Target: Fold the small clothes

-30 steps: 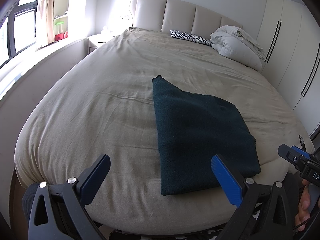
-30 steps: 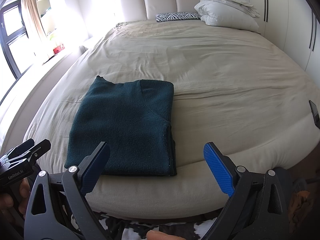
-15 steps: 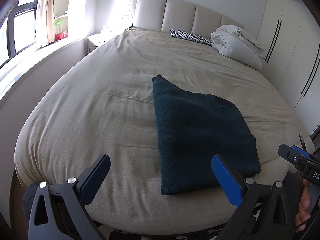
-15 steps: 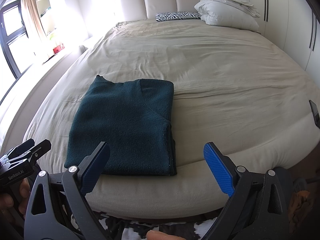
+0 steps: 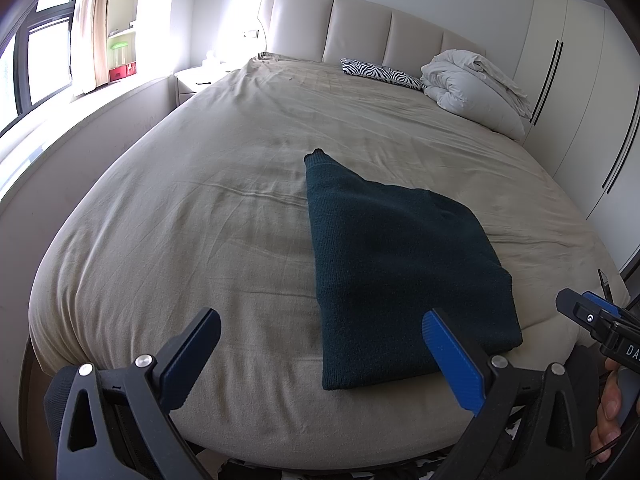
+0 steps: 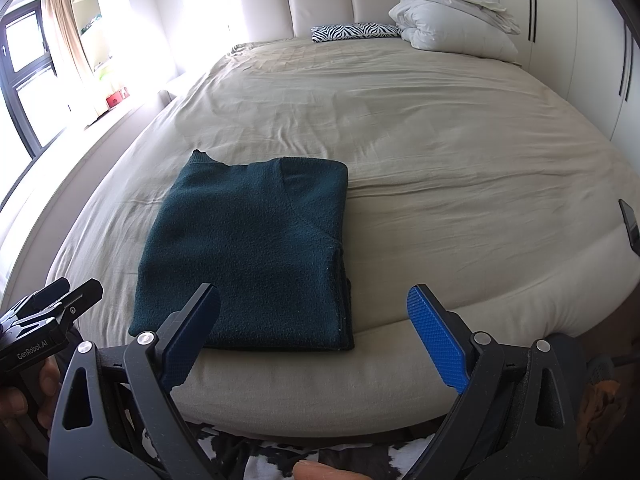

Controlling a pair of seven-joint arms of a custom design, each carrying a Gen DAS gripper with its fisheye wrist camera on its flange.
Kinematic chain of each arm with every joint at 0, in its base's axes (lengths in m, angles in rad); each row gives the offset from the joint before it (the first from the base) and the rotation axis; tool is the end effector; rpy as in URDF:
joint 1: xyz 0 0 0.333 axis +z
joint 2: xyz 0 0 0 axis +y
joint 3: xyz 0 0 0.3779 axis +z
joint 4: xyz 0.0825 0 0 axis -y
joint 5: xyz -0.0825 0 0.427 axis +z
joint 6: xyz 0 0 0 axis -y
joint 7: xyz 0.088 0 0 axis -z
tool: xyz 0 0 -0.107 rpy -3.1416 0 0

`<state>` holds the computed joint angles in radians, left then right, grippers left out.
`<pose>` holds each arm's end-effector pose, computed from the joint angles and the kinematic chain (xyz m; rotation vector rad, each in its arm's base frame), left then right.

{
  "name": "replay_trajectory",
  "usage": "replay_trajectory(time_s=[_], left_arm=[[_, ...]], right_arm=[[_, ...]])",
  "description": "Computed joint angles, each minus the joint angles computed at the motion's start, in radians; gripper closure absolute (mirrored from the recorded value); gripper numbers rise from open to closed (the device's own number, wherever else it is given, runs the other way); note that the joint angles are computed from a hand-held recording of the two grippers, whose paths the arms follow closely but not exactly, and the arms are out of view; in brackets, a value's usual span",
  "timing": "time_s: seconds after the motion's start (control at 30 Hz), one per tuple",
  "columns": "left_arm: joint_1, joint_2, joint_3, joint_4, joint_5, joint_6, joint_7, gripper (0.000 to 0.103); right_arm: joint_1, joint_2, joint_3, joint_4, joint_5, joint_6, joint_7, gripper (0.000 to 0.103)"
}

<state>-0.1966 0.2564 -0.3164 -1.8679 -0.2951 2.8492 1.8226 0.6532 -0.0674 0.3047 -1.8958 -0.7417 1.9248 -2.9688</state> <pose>0.6412 -0.3195 0.5066 -1.4170 2.3191 -1.0411 0.3762 0.4618 0.6054 -1.2580 2.2471 -0.7637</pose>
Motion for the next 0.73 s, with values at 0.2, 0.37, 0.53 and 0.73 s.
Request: replay_trajectory(time_s=[0.2, 0.37, 0.53, 0.73], left_arm=[[0.000, -0.001, 0.000, -0.001, -0.001, 0.000, -0.001, 0.000], [-0.002, 0.000, 0.001, -0.001, 0.002, -0.001, -0.001, 0.000], [-0.002, 0.002, 0.001, 0.001, 0.002, -0.002, 0.001, 0.000], [-0.003, 0.000, 0.002, -0.008, 0.011, 0.022, 0.013, 0.000]], right_arm=[[0.001, -0.002, 0.000, -0.003, 0.001, 0.002, 0.001, 0.007], [0.000, -0.002, 0.000, -0.003, 0.002, 0.002, 0.000, 0.007], [0.000, -0.004, 0.000, -0.005, 0.002, 0.003, 0.000, 0.007], [0.002, -0.002, 0.004, -0.008, 0.004, 0.006, 0.007, 0.007]])
